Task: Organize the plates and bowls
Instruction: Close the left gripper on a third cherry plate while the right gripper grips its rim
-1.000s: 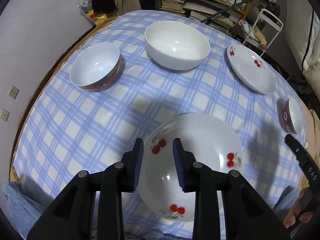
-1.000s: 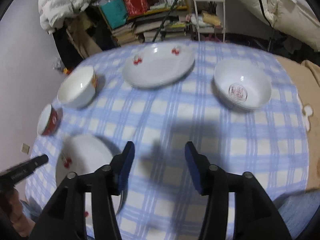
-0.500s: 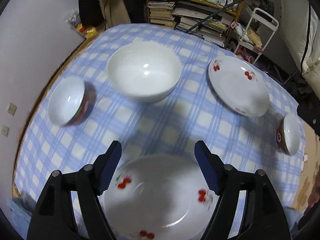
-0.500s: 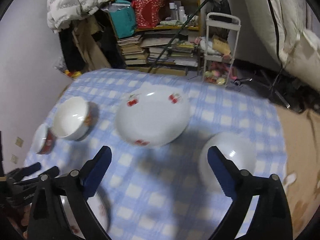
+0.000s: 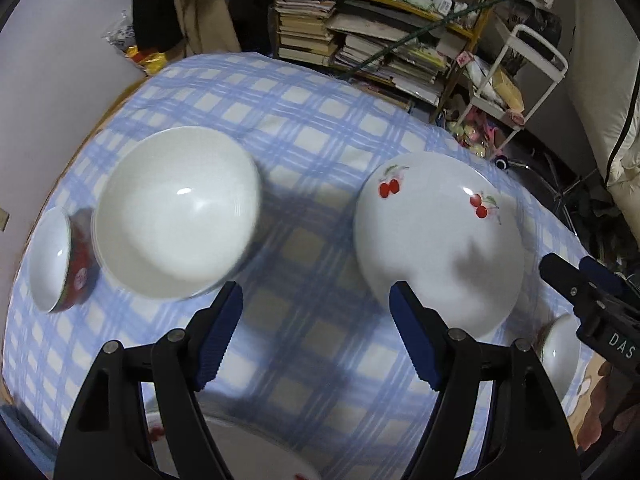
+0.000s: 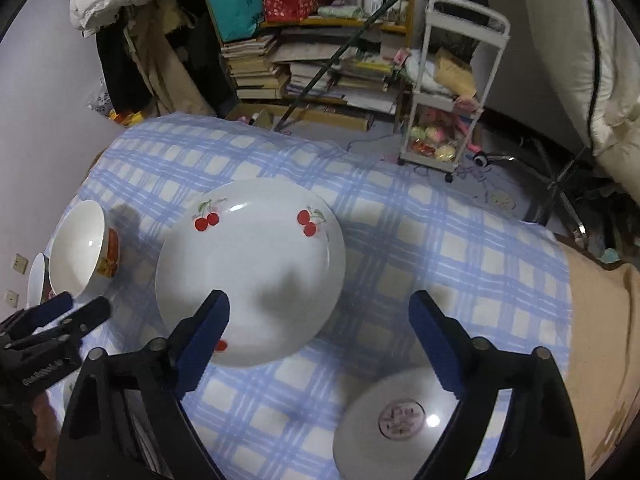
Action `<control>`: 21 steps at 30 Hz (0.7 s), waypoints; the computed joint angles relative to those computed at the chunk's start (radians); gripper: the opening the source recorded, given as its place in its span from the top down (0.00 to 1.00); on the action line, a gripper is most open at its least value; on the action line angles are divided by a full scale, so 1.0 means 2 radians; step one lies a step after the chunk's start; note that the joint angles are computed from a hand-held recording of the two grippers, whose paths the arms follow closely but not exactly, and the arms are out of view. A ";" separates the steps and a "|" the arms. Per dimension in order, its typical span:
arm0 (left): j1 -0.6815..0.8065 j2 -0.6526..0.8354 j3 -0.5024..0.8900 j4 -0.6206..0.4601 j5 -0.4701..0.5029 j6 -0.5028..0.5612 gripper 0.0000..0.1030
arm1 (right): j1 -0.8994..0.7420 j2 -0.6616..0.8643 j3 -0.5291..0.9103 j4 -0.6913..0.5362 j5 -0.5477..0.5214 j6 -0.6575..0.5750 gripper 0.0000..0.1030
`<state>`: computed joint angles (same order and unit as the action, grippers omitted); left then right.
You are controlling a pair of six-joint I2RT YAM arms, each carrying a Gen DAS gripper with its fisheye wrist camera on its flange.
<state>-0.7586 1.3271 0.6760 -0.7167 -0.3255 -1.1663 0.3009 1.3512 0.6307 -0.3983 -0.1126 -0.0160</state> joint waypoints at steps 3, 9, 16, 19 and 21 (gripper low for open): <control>0.024 0.044 0.012 0.037 0.019 0.031 0.27 | -0.004 0.050 0.017 0.018 0.003 0.000 0.08; 0.068 0.107 0.028 0.093 0.066 0.078 0.27 | -0.016 0.131 0.049 0.042 0.005 -0.012 0.12; 0.097 0.171 0.057 0.116 0.084 0.115 0.27 | -0.032 0.191 0.086 0.034 -0.004 -0.018 0.23; 0.105 0.192 0.070 0.120 0.092 0.131 0.28 | -0.039 0.206 0.093 0.035 -0.016 -0.016 0.30; 0.114 0.205 0.077 0.125 0.110 0.138 0.51 | -0.042 0.216 0.099 0.034 -0.023 -0.013 0.46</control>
<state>-0.5311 1.7380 0.8297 -0.4666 -0.1046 -0.8910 0.2162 1.7836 0.8280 -0.3309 -0.1576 -0.0430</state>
